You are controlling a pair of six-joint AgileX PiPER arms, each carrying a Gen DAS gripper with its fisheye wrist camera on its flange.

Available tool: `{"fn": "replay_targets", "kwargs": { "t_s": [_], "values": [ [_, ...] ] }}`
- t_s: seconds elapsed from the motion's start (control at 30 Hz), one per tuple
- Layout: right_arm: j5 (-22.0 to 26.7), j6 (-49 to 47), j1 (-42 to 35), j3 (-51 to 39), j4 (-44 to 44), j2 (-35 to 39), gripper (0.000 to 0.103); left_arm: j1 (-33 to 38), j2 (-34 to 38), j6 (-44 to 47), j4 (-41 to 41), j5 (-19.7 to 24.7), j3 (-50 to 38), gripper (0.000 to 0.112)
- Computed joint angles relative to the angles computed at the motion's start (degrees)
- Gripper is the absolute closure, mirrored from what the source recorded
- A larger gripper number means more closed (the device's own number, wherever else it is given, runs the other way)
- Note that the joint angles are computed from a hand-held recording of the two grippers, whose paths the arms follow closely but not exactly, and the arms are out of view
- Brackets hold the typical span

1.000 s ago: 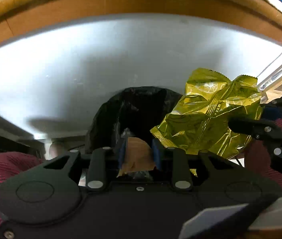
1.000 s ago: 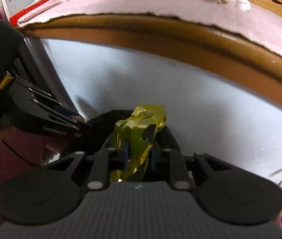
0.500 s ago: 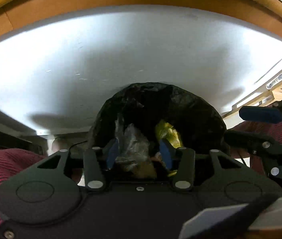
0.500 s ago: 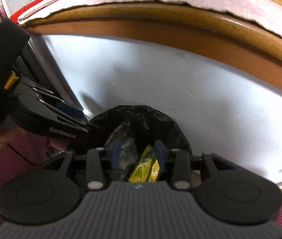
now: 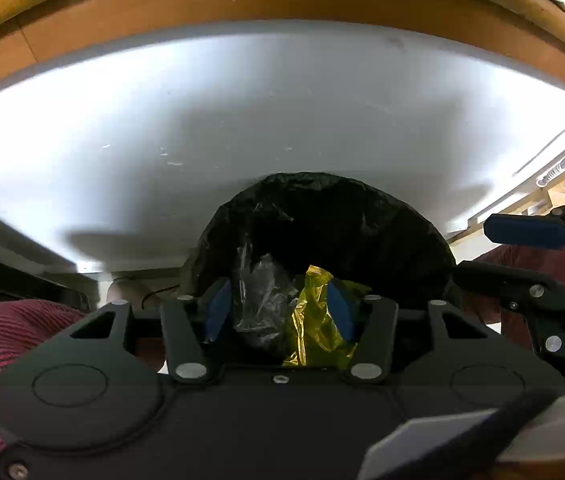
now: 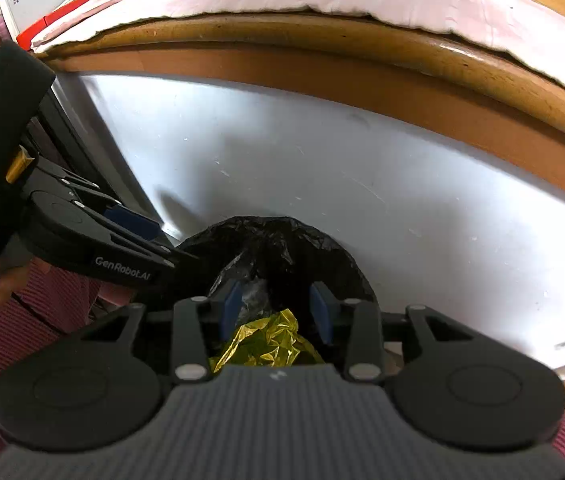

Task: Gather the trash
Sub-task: 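Return to the bed and grasp the small brown scrap with the right gripper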

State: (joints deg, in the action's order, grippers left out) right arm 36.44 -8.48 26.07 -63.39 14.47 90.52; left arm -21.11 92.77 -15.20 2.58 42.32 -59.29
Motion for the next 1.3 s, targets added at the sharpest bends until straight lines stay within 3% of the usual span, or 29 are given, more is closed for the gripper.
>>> {"fn": "replay_targets", "kwargs": {
  "t_s": [0.27,0.43,0.67,0.8,0.97,1.17,1.3],
  "values": [
    [1.45,-1.44,-0.58,-2.40,1.28,-2.07,0.047,0.23,-3.86,0.34,-0.91,2.07,-1.48,0.060],
    [2.16,-5.20,-3.15,-7.35,3.68,-4.75,0.037,2.21,-9.74,8.57,-6.27,4.49,-6.23,0.055],
    [0.32,-4.94,-7.84,-17.65,3.39,-1.99,0.034,5.95,-11.51,11.97,-7.67,0.72,-15.92,0.038],
    [-3.59,1.00,-7.82,-22.22,-4.67,2.17,0.031,6.71,-7.22,4.71,-1.49,-2.97,-21.22,0.037],
    [-4.93,9.41,-8.46,-28.99,-12.96,8.89,0.029,10.01,1.64,1.09,-0.67,-5.92,-28.92,0.035],
    [-3.13,14.14,-10.03,-37.42,-16.92,17.03,0.029,9.75,14.20,-7.86,6.83,-3.02,-41.58,0.039],
    [0.08,13.50,-10.26,-44.84,-16.74,22.67,0.029,10.11,20.44,-9.04,6.14,-1.31,-48.51,0.039]
  ]
}}
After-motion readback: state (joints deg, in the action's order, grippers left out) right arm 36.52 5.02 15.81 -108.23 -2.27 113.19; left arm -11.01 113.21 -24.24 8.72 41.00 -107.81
